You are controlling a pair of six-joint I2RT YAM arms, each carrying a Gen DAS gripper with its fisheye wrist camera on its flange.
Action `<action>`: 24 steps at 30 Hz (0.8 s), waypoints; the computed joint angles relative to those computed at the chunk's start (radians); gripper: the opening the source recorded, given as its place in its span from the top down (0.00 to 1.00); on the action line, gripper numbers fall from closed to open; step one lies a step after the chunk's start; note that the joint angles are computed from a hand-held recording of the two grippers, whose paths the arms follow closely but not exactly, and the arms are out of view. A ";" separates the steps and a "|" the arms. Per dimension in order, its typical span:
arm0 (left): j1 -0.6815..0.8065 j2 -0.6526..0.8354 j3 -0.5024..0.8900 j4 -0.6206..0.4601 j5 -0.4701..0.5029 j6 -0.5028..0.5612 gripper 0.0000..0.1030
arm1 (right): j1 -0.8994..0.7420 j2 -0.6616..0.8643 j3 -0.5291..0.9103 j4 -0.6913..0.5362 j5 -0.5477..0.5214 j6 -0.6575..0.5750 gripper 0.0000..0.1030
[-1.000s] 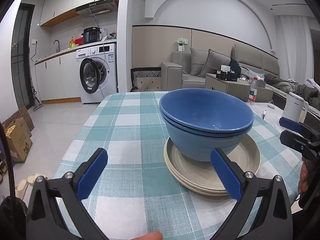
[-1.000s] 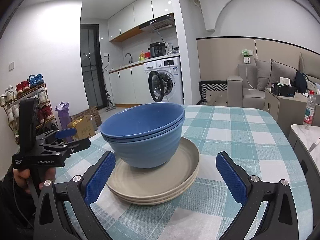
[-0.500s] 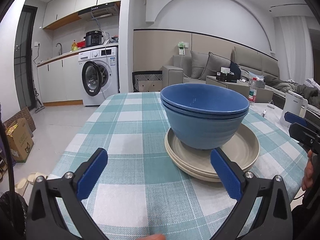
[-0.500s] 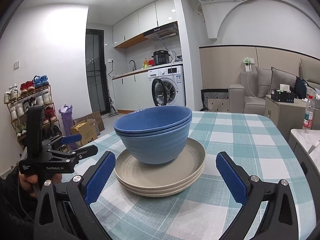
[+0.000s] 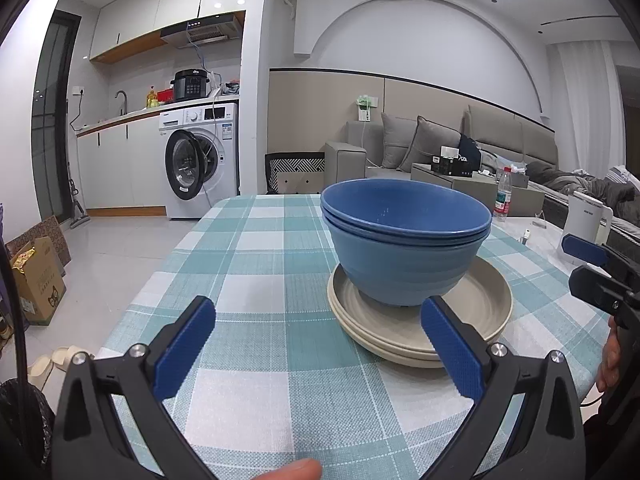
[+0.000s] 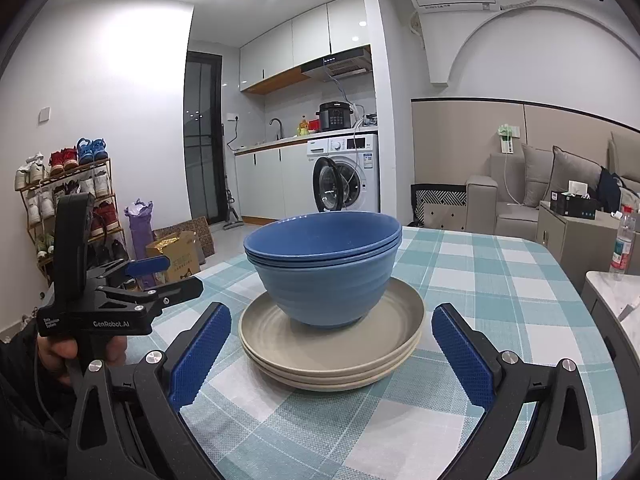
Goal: Organize plates and bowls
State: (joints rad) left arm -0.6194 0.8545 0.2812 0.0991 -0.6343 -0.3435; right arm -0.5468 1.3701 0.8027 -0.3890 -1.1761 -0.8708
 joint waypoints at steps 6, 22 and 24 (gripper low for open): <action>-0.017 -0.001 -0.007 0.007 -0.012 0.012 0.00 | 0.007 -0.003 -0.007 -0.006 0.005 -0.015 0.01; -0.015 -0.019 -0.011 0.008 -0.015 0.006 0.00 | 0.016 -0.016 -0.025 -0.015 0.009 -0.051 0.01; -0.013 -0.018 -0.011 0.009 -0.012 0.006 0.00 | 0.016 -0.016 -0.023 -0.019 0.008 -0.054 0.01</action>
